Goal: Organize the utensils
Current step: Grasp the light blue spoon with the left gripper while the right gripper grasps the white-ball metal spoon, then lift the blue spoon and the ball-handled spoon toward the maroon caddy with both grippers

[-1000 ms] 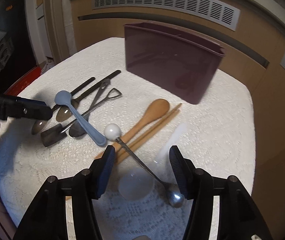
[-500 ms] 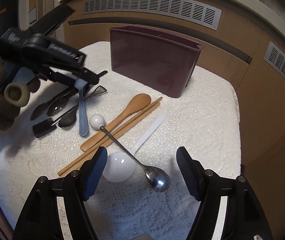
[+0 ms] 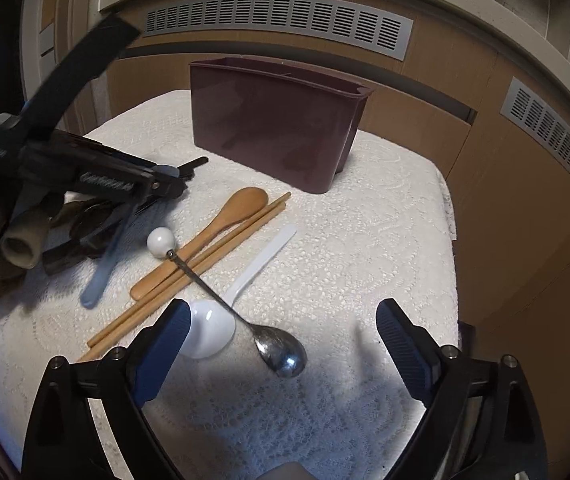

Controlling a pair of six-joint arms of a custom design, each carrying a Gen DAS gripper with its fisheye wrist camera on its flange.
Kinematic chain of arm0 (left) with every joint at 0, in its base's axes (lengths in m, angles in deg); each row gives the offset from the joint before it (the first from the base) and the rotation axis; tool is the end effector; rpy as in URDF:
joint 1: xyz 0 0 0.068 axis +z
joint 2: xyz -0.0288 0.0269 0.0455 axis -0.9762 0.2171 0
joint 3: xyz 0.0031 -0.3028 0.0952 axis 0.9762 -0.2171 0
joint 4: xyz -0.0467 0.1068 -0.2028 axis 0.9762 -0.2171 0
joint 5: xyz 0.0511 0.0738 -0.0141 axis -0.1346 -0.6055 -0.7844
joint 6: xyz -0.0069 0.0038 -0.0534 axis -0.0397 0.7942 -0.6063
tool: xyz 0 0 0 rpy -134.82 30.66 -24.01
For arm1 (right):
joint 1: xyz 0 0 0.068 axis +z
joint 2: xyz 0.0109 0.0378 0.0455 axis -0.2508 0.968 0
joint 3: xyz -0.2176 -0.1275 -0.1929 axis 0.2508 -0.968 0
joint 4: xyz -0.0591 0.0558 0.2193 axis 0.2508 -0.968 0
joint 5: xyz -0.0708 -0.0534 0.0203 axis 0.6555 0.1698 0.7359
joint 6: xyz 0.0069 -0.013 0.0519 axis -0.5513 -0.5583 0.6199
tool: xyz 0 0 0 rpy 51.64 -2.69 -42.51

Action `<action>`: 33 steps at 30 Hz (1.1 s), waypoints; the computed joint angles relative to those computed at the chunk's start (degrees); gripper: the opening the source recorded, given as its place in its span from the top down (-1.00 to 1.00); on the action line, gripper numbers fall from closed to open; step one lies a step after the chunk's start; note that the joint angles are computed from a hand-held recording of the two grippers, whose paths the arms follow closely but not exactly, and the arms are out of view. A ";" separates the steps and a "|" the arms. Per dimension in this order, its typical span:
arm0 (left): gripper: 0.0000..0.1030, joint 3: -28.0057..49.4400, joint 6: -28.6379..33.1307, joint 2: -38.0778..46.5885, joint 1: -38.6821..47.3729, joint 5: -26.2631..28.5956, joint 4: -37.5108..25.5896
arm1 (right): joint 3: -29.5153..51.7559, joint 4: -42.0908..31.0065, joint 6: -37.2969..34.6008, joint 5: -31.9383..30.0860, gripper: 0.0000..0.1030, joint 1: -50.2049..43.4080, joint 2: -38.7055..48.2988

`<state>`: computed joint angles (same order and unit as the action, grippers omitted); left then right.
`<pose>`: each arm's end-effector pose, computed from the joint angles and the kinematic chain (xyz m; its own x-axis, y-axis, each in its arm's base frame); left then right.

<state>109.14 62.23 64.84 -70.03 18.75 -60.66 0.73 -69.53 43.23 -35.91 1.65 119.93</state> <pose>0.2514 0.0288 0.2522 -0.8113 -0.0598 -0.5816 -0.0258 0.9975 -0.0665 0.2423 0.0780 0.2658 -0.5342 -0.5531 -0.6393 -0.6606 0.7450 -0.0926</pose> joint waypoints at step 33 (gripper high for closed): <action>0.57 1.13 6.65 -28.65 10.07 11.41 -16.87 | 15.47 -15.40 2.25 -4.89 0.61 8.53 2.97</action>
<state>110.27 68.88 36.19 -59.96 30.16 -77.53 16.20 -84.92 45.48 -40.80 10.18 122.90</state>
